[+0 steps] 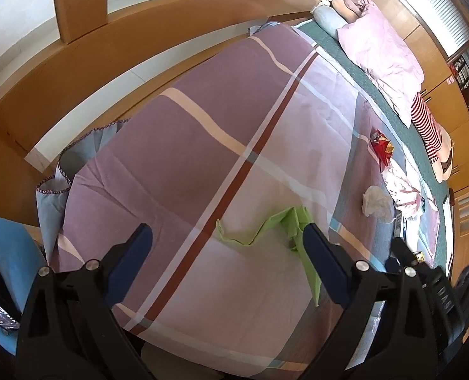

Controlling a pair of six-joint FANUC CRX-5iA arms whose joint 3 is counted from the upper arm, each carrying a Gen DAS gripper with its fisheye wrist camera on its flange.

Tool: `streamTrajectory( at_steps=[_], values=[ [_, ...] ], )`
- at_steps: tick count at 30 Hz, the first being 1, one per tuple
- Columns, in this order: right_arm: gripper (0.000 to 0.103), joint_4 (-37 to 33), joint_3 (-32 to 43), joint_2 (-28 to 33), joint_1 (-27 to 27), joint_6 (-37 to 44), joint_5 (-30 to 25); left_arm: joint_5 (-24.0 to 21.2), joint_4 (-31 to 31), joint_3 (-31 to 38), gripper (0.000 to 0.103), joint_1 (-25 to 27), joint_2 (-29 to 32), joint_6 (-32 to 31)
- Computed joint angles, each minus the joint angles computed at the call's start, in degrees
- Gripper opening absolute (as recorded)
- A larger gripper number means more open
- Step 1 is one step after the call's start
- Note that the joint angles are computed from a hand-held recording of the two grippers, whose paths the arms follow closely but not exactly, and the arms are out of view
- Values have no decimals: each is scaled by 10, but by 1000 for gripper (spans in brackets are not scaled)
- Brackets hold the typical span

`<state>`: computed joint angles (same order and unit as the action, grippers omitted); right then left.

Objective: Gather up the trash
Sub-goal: 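Grasp the green wrapper with the left gripper while the right gripper grasps the white tissue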

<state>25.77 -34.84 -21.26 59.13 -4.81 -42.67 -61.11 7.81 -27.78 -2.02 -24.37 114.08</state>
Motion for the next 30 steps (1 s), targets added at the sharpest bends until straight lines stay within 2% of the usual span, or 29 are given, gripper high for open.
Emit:
streamTrajectory(
  at_steps=[6,9,13,14,15,18,21,22,23,27,30],
  values=[
    [67,36,-25,-18,-9,-100,-29,15,42,-16,95,-3,5,-39],
    [67,35,-29,-20,-11,-119,-41,30,58,-19,95,-17,21,-58],
    [68,18,-27,-19,-17,-118,-44,80,54,-16,94,-53,55,-59],
    [68,15,-27,-19,-17,-116,-45,90,44,-13,91,-63,61,-54],
    [68,12,-25,-18,-17,-112,-48,103,32,-10,83,-78,68,-54],
    [68,14,-23,-16,-14,-113,-54,92,22,7,63,-99,99,-70],
    [68,13,-19,-13,-11,-105,-56,82,-17,24,40,-116,110,-55],
    [68,12,-18,-12,-10,-102,-58,85,-10,19,27,-112,106,-67],
    [68,11,-15,-9,-10,-98,-59,87,2,13,23,-108,102,-79],
    [68,8,-13,-7,-10,-97,-62,86,-6,12,20,-104,86,-68],
    [68,10,-14,-8,-10,-100,-64,92,19,-3,20,-88,65,-80]
  ],
)
